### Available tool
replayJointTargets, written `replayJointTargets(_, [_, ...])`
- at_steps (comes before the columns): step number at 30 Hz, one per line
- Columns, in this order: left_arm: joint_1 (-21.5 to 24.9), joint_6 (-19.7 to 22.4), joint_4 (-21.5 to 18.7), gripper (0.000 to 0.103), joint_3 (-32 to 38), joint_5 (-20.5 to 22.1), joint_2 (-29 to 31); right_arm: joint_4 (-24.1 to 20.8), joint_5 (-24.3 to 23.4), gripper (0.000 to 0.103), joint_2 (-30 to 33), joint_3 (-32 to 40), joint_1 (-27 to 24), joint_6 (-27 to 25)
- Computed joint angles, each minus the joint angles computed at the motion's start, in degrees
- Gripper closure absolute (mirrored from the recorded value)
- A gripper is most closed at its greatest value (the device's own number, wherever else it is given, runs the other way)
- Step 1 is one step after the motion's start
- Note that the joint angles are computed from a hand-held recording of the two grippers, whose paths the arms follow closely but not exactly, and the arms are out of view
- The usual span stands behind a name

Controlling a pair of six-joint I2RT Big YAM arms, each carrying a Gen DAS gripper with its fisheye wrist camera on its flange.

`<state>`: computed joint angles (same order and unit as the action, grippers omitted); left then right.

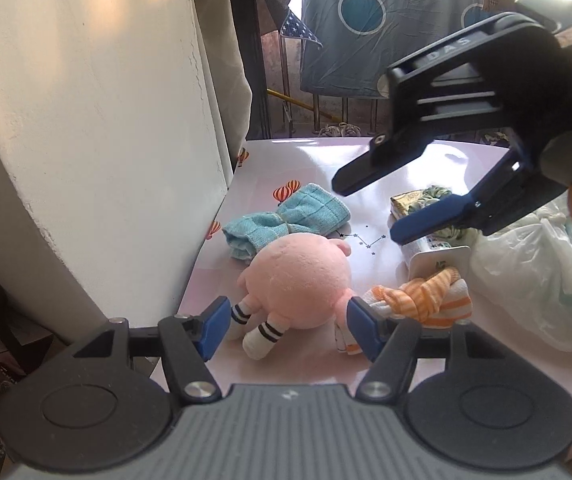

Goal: Organize soft objects
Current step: 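Move the right gripper to the pink plush toy and grasp its head, then carry the pink plush toy with the right gripper into the cardboard box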

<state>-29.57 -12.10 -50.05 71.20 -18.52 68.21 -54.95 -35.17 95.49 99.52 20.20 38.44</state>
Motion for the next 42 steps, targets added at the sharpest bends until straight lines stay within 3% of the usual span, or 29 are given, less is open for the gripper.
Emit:
replayJointTargets(2, [1.2, 0.0, 0.0, 0.032, 0.9, 2.0, 1.6, -2.0, 1.3, 0.038, 3.4, 3.4, 0.5, -1.0])
replayJointTargets(7, [3.8, -0.9, 0.3, 0.03, 2.7, 6.9, 5.5, -5.7, 1.9, 0.035, 9.9, 9.0, 0.8, -2.5])
replayJointTargets(12, [5.1, -1.4, 0.0, 0.03, 4.0, 9.9, 8.8, -7.3, 1.9, 0.03, 13.3, 12.4, 1.3, -4.0])
replayJointTargets(19, [6.7, -5.2, -0.4, 0.032, 4.7, 13.3, 10.3, -9.3, 1.8, 0.029, 16.0, 14.5, 2.0, -6.1])
replayJointTargets(31, [4.9, -5.8, -0.7, 0.035, 4.0, 10.9, 6.5, -4.2, 2.9, 0.035, 10.5, 8.9, 2.5, -5.2])
replayJointTargets(42, [-0.7, -6.1, -1.3, 0.035, 5.6, 6.3, 1.0, -0.4, 5.4, 0.036, -0.5, 2.3, 2.3, -5.1])
